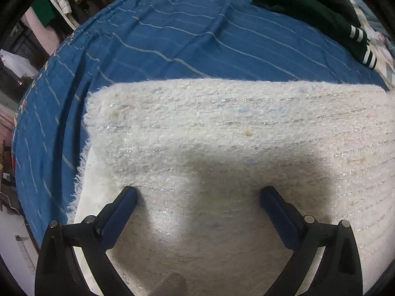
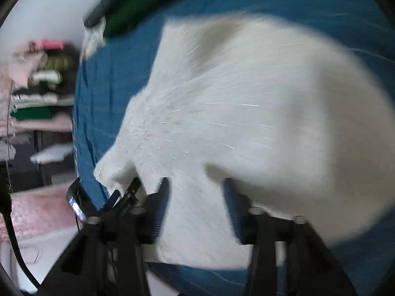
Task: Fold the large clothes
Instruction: 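Grasp the folded cream jacket edges with both grippers and lift it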
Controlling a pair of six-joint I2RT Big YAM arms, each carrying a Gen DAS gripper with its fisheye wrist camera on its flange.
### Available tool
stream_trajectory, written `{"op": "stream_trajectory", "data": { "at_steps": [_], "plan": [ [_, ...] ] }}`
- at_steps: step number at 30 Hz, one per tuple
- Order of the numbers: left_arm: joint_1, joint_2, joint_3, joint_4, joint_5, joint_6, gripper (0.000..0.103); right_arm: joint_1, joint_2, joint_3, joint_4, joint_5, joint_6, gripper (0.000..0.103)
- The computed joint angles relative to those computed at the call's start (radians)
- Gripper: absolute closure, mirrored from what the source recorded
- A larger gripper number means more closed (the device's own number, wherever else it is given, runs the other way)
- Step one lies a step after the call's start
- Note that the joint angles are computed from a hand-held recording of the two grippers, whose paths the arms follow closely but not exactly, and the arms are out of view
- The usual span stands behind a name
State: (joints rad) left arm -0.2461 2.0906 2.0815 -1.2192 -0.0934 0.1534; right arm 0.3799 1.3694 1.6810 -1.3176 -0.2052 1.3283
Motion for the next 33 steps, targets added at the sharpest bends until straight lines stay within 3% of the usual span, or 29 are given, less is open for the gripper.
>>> {"op": "stream_trajectory", "data": {
  "at_steps": [3,4,7,8,11,14,16,19,21,23,26,29,33],
  "plan": [
    [0.002,0.033,0.082,-0.105,0.007,-0.002,0.000,0.049,-0.171,-0.134,-0.081,0.104,0.206,0.044],
    [0.006,0.051,0.117,-0.135,0.014,-0.002,0.000,0.064,-0.236,-0.203,-0.084,0.128,0.313,0.044],
    [0.003,0.072,0.199,-0.213,0.029,0.016,0.000,0.083,-0.393,-0.397,0.025,0.209,0.552,0.045],
    [-0.001,0.057,0.188,-0.212,0.025,0.026,0.000,0.077,-0.444,-0.452,0.067,0.282,0.612,0.051],
    [-0.024,-0.001,0.154,-0.211,0.032,0.049,0.000,0.028,-0.435,-0.443,-0.021,0.338,0.619,0.052],
    [-0.047,-0.006,0.197,-0.275,0.106,0.045,0.000,0.019,-0.490,-0.464,0.026,0.343,0.639,0.051],
    [-0.073,-0.012,0.191,-0.304,0.160,0.024,0.000,0.088,-0.511,-0.464,0.072,0.397,0.646,0.045],
    [-0.101,0.028,0.196,-0.321,0.182,-0.026,0.000,0.165,-0.528,-0.528,0.187,0.391,0.654,0.034],
    [-0.118,0.056,0.180,-0.318,0.168,-0.061,0.000,0.159,-0.546,-0.608,0.295,0.351,0.645,0.034],
    [-0.116,0.096,0.211,-0.330,0.171,-0.076,0.000,0.139,-0.560,-0.709,0.463,0.344,0.638,0.034],
    [-0.105,0.122,0.243,-0.341,0.209,-0.083,0.000,0.084,-0.543,-0.768,0.637,0.350,0.547,0.030],
    [-0.104,0.130,0.264,-0.345,0.209,-0.039,0.000,0.032,-0.504,-0.755,0.701,0.325,0.448,0.030],
    [-0.099,0.177,0.337,-0.377,0.228,-0.011,0.000,0.004,-0.508,-0.770,0.755,0.308,0.392,0.032]
  ]
}}
